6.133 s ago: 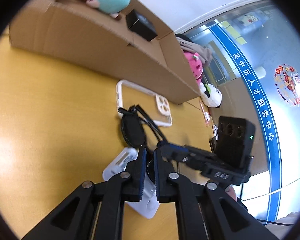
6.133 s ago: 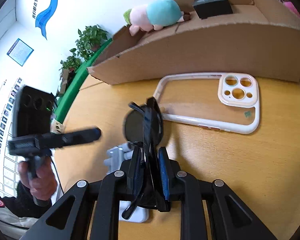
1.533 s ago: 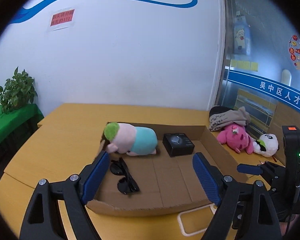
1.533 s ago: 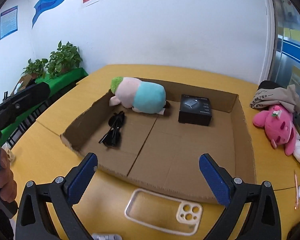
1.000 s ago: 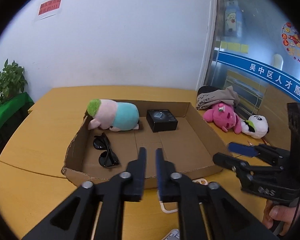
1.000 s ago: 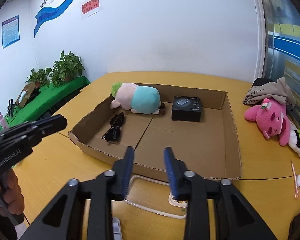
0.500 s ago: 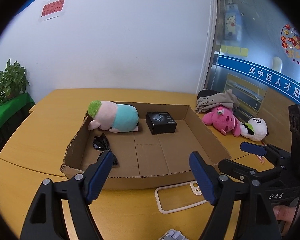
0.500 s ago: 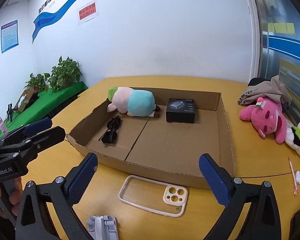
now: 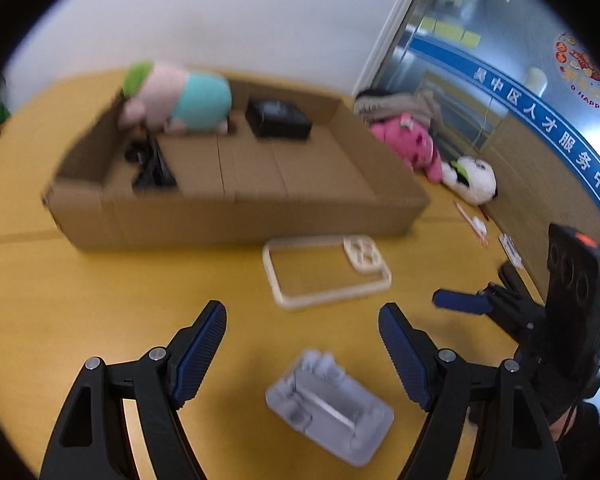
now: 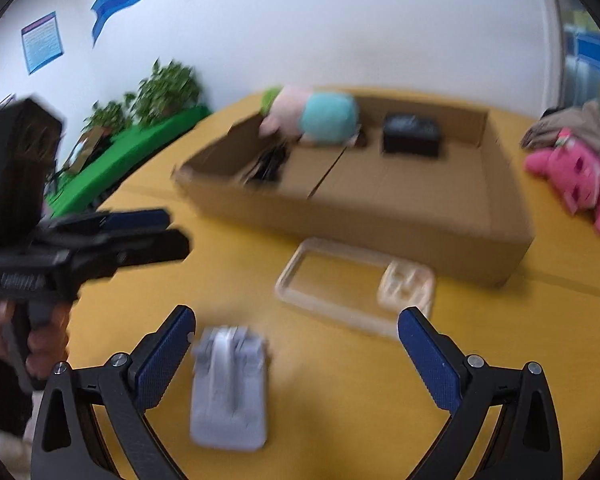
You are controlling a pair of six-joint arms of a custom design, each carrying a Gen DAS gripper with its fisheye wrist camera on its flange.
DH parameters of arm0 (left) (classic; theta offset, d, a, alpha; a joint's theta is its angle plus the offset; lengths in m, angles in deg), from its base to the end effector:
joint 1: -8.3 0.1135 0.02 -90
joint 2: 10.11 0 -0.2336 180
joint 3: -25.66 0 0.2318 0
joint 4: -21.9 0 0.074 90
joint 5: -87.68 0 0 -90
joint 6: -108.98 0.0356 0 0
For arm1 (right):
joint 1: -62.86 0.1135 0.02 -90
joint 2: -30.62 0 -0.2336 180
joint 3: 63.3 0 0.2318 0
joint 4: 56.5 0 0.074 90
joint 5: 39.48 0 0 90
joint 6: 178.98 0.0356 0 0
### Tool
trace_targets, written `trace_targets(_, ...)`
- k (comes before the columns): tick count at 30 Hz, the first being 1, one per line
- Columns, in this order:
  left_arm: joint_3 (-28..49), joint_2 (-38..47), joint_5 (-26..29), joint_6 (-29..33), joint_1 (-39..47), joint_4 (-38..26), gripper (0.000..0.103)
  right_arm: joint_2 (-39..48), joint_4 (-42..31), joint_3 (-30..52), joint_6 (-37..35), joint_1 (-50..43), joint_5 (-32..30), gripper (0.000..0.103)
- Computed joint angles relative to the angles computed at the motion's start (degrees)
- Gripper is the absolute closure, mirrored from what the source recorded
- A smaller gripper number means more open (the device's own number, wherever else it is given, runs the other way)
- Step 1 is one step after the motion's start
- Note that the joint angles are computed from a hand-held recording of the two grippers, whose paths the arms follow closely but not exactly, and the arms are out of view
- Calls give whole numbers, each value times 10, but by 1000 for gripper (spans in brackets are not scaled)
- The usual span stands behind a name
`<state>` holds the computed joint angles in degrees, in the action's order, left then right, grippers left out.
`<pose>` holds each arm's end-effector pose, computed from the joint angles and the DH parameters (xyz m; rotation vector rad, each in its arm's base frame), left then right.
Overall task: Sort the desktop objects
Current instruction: 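Move the right gripper down toward the grey-white phone stand on the table, then close the right gripper on the phone stand's base and lift it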
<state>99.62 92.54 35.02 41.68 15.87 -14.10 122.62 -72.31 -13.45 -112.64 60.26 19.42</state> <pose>0.3183 0.0205 0.1377 0.5122 2.4298 -0.6625 0.2560 0.0068 0.1028 -0.6368 2.3602 0.5014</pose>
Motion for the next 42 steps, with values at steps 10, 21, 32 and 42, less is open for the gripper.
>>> trace_targets(10, 27, 109, 6, 55, 17, -66, 28, 103, 37, -40, -42, 43, 15, 0)
trace_targets(21, 32, 130, 29, 78, 30, -76, 59, 105, 134, -90, -68, 114, 96, 0)
trace_targets(32, 35, 152, 50, 84, 43, -74, 85, 104, 181, -108, -57, 117, 130, 32)
trace_targets(42, 36, 146, 71, 101, 44, -96, 92, 91, 191, -129, -2, 104, 99, 32)
